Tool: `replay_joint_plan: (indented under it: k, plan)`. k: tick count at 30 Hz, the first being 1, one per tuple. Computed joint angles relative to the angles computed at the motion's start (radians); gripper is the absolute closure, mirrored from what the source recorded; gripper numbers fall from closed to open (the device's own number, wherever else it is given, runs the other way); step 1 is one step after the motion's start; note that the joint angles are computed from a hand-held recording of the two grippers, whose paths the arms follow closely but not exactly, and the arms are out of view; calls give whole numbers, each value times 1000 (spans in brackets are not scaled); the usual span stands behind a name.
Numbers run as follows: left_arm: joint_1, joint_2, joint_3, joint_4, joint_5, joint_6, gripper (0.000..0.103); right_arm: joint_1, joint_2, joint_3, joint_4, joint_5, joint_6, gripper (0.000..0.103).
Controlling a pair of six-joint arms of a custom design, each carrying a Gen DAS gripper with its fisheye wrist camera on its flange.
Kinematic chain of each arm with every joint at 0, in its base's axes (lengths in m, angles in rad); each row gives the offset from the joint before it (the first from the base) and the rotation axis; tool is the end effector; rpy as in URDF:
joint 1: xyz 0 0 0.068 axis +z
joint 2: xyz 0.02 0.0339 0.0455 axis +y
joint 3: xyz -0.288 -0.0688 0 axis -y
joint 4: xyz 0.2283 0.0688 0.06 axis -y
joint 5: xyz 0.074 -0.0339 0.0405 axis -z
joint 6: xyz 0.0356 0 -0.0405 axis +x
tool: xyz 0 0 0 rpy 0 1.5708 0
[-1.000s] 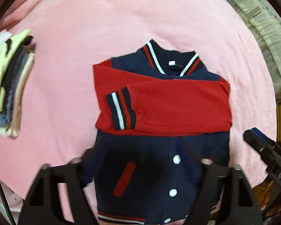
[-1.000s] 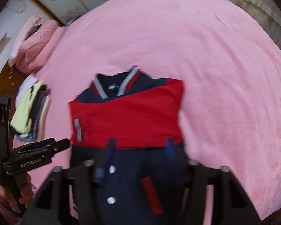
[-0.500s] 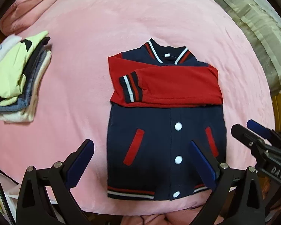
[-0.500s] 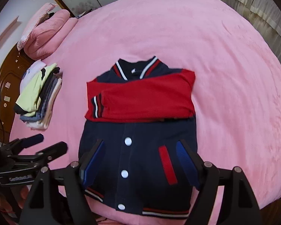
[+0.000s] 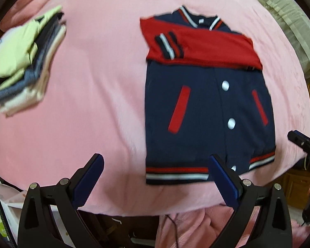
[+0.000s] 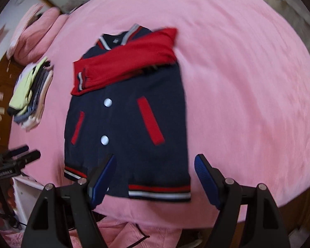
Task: Fold large clothes
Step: 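Move both tools toward the jacket hem, then grasp the striped hem with the left gripper while the right gripper grasps it too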
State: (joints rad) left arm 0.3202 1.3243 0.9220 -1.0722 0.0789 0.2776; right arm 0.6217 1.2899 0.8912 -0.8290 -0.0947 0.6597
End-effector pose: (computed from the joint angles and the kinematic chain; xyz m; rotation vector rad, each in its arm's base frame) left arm 0.1849 0.0583 0.2496 -0.0587 3.0250 -0.0712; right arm 0.1693 0.1254 0.2538 0.0312 2.8945 0.4097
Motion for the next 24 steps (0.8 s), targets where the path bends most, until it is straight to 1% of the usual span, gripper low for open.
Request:
replay_joint_plan:
  k: [2, 5, 8, 10, 12, 15, 18, 21, 22, 23, 24]
  plan:
    - [47, 11, -27, 4, 14, 50, 3, -19, -36, -54, 13, -11, 19, 25]
    - [94, 32, -72, 30, 3, 122, 4, -30, -50, -111, 17, -11, 1, 25]
    - [129, 66, -106, 66, 5, 177, 4, -45, -58, -159, 46, -43, -53, 25]
    - [161, 111, -129, 99, 41, 216, 4, -57, -67, -204, 95, -88, -91, 25]
    - [178, 161, -150, 134, 59, 241, 4, -53, -66, -250, 146, -120, -119, 25]
    - [162, 252, -182, 198, 20, 239, 4, -35, -47, -301, 196, -142, -132, 25]
    - [160, 310, -209, 255, 18, 247, 7, -17, -19, -350, 253, -154, -121, 28]
    - [162, 361, -217, 280, 46, 251, 10, -22, -6, -356, 267, -158, -135, 34]
    - [164, 374, -214, 280, 54, 251, 12, -32, -3, -357, 269, -172, -147, 41]
    - [166, 399, -202, 270, 67, 247, 12, -48, -1, -357, 270, -189, -165, 50]
    - [167, 425, -189, 259, 77, 239, 13, -63, 4, -356, 272, -207, -188, 56]
